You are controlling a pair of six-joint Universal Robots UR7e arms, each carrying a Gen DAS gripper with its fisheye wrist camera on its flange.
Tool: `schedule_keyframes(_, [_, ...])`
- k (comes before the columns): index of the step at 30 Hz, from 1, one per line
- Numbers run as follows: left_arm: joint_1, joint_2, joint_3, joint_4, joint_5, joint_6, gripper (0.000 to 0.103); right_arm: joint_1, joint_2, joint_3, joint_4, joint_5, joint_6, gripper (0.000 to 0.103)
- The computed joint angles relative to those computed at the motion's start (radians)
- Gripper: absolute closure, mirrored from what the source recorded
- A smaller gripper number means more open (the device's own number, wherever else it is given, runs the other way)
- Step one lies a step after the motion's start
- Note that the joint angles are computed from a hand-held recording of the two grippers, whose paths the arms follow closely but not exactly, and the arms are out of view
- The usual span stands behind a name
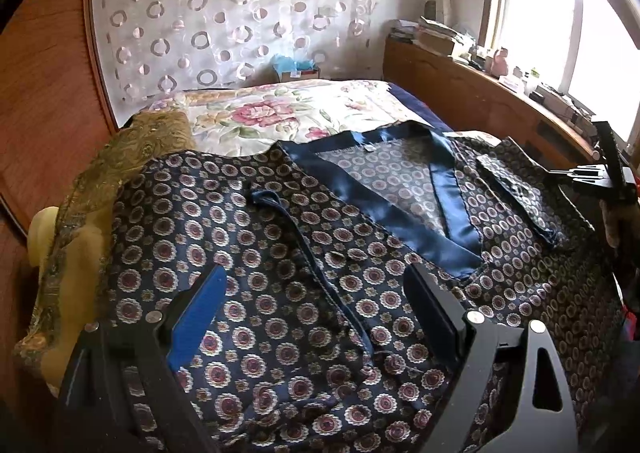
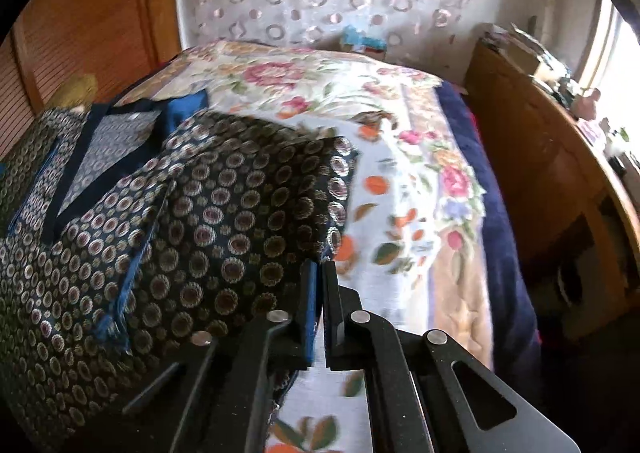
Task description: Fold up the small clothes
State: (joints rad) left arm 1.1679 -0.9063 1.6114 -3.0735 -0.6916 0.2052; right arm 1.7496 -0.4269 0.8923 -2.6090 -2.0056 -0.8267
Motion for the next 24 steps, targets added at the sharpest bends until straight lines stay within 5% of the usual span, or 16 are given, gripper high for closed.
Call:
schedule_keyframes(2, [-0.001, -0.006, 0.003, -0.014, 0.014, 0.006, 0.013, -0.002, 0.005, -0.025, 0.033, -0.005, 0.016, 0.088])
schedule_keyframes(4, [0.001, -0.013, 0.005, -0.027, 0.031, 0.011, 0.013, -0.001, 0.023, -0.053, 0.022, -0.025, 0.017, 0.056])
schedule_keyframes(5, [0.003, -0.017, 0.004, -0.031, 0.038, 0.012, 0.013, -0.006, 0.027, -0.070, 0.046, -0.003, 0.031, 0.050])
schedule_keyframes(11, [0.019, -0.039, -0.002, -0.045, 0.100, 0.015, 0.013, -0.033, 0.089, -0.224, 0.140, 0.119, 0.102, 0.050])
schedule_keyframes(18, [0.040, -0.052, -0.023, -0.077, 0.166, 0.041, 0.013, -0.026, 0.179, -0.357, 0.214, 0.110, 0.077, 0.050])
schedule_keyframes(24, [0.072, -0.049, -0.061, -0.049, 0.205, 0.031, 0.013, -0.022, 0.356, -0.696, 0.401, 0.062, 0.078, 0.050])
